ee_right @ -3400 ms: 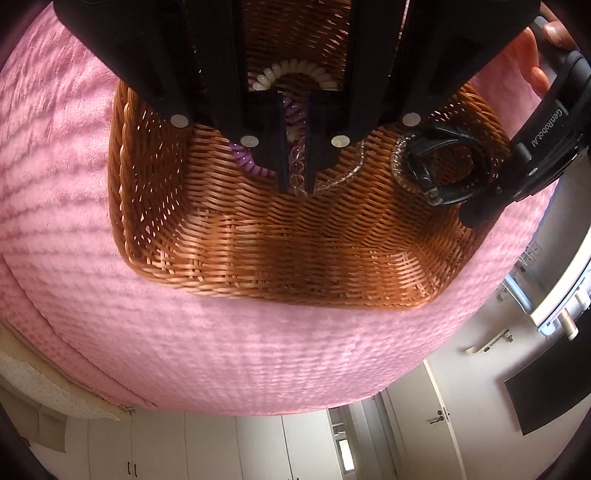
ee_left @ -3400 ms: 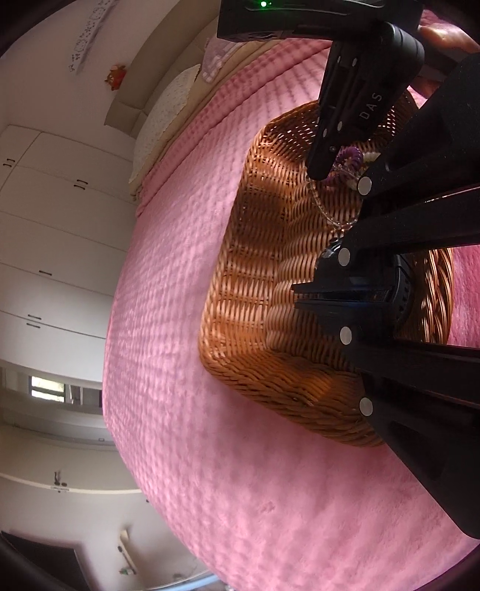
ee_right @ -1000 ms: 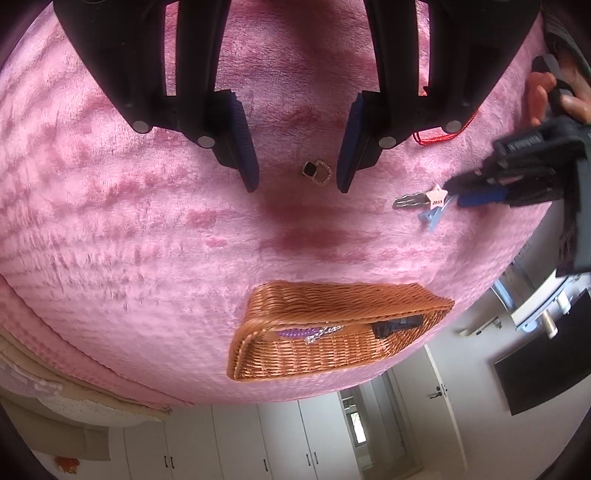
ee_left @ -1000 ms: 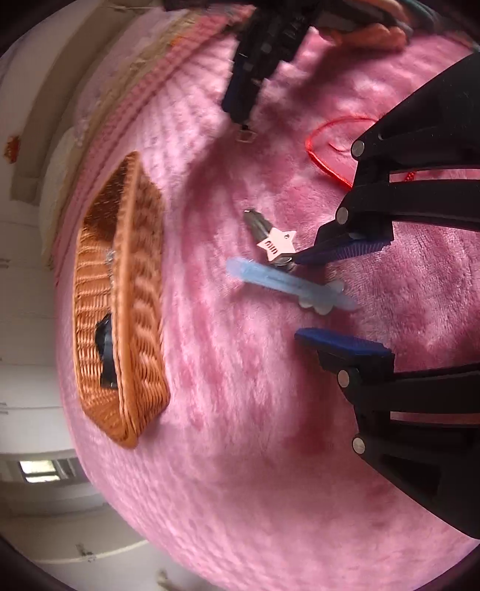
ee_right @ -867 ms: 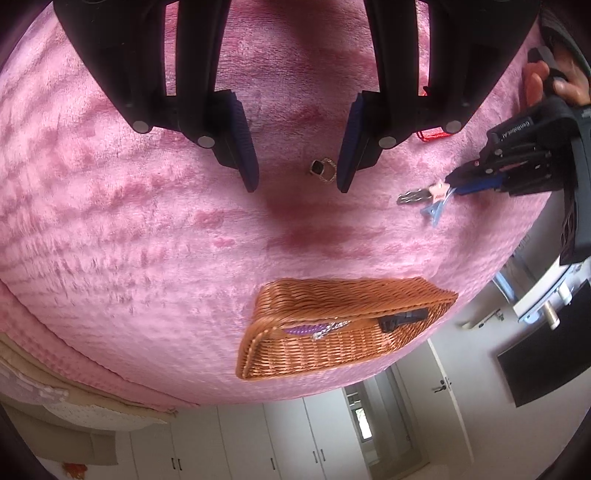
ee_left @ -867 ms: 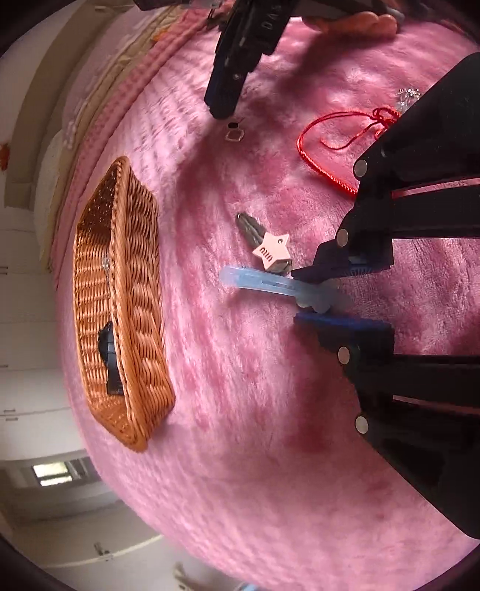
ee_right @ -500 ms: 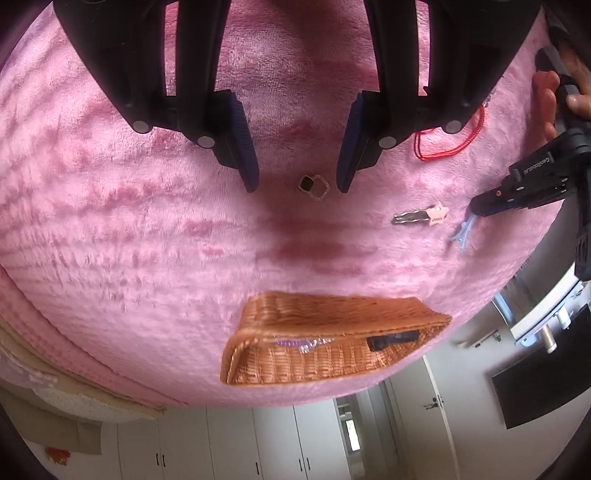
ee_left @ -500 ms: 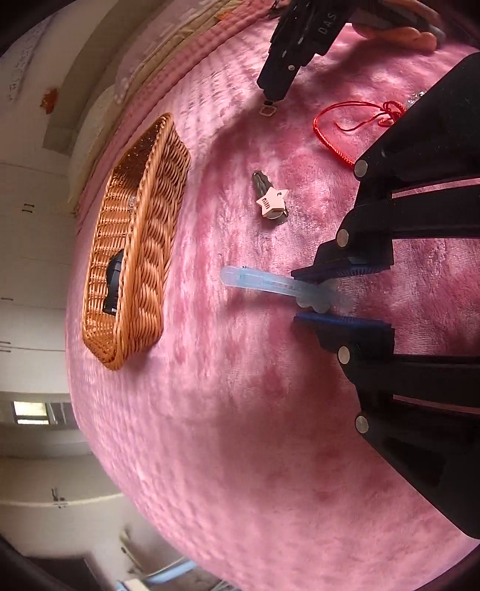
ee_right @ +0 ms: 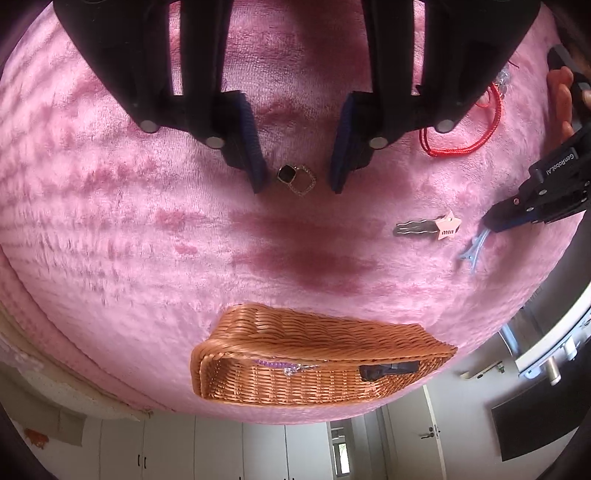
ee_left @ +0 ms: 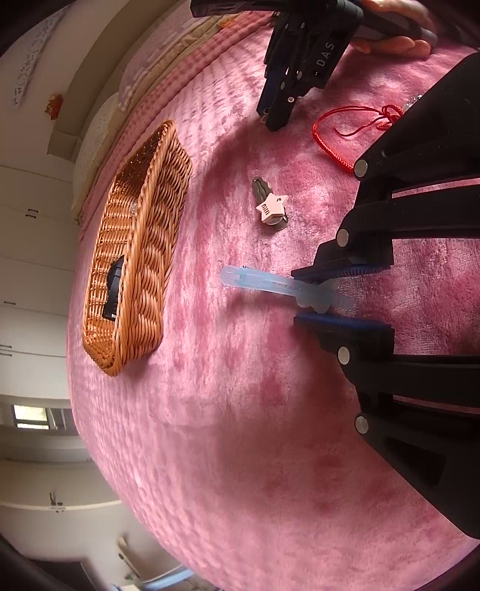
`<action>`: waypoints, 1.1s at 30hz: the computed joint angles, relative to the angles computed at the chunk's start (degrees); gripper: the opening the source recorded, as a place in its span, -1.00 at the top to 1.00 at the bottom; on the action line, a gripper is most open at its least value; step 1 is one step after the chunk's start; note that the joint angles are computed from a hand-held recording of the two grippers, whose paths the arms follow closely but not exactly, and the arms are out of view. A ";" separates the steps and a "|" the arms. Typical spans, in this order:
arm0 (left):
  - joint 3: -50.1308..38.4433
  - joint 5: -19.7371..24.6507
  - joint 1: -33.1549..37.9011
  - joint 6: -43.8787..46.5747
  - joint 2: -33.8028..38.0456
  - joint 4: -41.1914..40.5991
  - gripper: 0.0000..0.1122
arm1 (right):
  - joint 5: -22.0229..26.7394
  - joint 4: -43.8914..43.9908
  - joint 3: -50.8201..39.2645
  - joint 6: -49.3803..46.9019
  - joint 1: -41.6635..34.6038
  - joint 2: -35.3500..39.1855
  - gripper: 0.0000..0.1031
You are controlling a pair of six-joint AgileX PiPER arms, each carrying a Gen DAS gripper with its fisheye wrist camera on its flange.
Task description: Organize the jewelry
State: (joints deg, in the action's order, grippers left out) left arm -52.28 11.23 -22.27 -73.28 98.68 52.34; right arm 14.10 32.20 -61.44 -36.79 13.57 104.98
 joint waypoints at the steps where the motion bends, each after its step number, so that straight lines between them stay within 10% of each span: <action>1: -0.01 -0.08 -0.03 0.00 0.02 0.06 0.71 | -1.07 -0.89 0.85 0.24 0.57 -0.52 0.79; 5: 0.18 -0.14 -0.26 -2.12 -0.05 2.45 0.71 | -4.43 -5.83 3.33 4.19 2.33 -2.19 0.79; 12: 1.47 0.37 -1.83 -14.11 -1.26 15.02 0.71 | -4.51 21.50 6.35 -22.91 0.33 -5.16 0.79; 20: 2.52 0.58 -2.68 -19.69 -5.59 20.89 0.71 | 1.43 30.97 6.88 -31.88 -2.79 -10.19 0.79; 33: -23.46 6.65 -0.47 21.89 -0.81 -17.60 0.71 | 9.43 2.34 -23.45 -0.97 -1.14 -1.34 0.79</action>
